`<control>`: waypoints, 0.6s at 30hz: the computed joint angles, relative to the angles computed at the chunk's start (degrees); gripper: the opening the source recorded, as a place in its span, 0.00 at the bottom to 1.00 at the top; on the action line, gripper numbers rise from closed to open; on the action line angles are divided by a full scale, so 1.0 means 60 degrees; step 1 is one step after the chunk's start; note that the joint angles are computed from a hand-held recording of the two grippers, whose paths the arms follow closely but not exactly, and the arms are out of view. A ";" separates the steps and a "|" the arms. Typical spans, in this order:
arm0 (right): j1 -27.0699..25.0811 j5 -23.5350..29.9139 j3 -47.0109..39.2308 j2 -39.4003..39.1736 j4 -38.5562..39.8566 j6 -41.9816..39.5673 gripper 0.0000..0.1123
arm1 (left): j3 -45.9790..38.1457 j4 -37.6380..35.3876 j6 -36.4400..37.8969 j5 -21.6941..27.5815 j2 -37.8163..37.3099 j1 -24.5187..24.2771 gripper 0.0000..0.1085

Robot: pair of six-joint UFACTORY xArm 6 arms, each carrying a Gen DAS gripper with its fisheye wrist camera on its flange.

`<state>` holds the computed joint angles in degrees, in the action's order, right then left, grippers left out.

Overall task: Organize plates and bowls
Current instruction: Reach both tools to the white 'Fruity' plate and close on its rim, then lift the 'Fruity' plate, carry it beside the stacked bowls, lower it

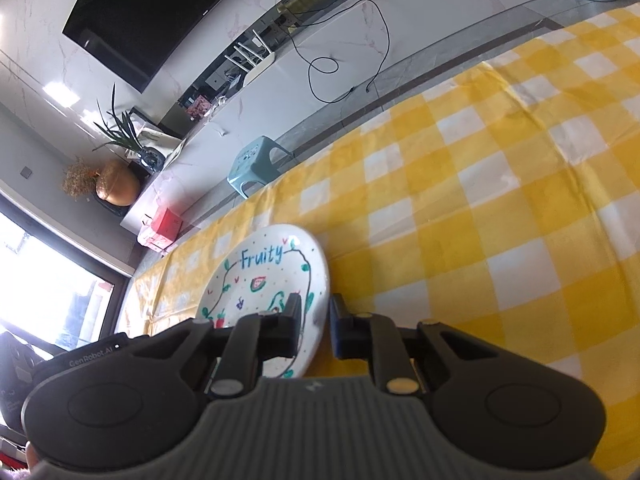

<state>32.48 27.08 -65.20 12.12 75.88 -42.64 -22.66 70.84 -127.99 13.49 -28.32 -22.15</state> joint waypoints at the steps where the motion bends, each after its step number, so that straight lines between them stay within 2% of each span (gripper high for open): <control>1: -0.0009 0.0018 -0.0019 0.0023 0.0076 -0.0008 0.11 | -0.0016 -0.0088 0.0006 0.0118 0.0011 -0.0050 0.14; 3: -0.0057 0.0001 0.0005 0.0040 0.0052 0.0133 0.05 | -0.0016 -0.0220 0.0043 0.0192 0.0008 -0.0088 0.11; 12: -0.0158 0.0080 0.0354 -0.0471 -0.0284 0.0404 0.05 | 0.0013 -0.1479 0.1034 0.0820 -0.0415 -0.0710 0.10; 18: -0.0327 0.0235 0.1064 -0.1381 -0.0708 0.0763 0.05 | -0.0153 -0.2352 0.1464 0.1942 -0.0946 -0.1782 0.10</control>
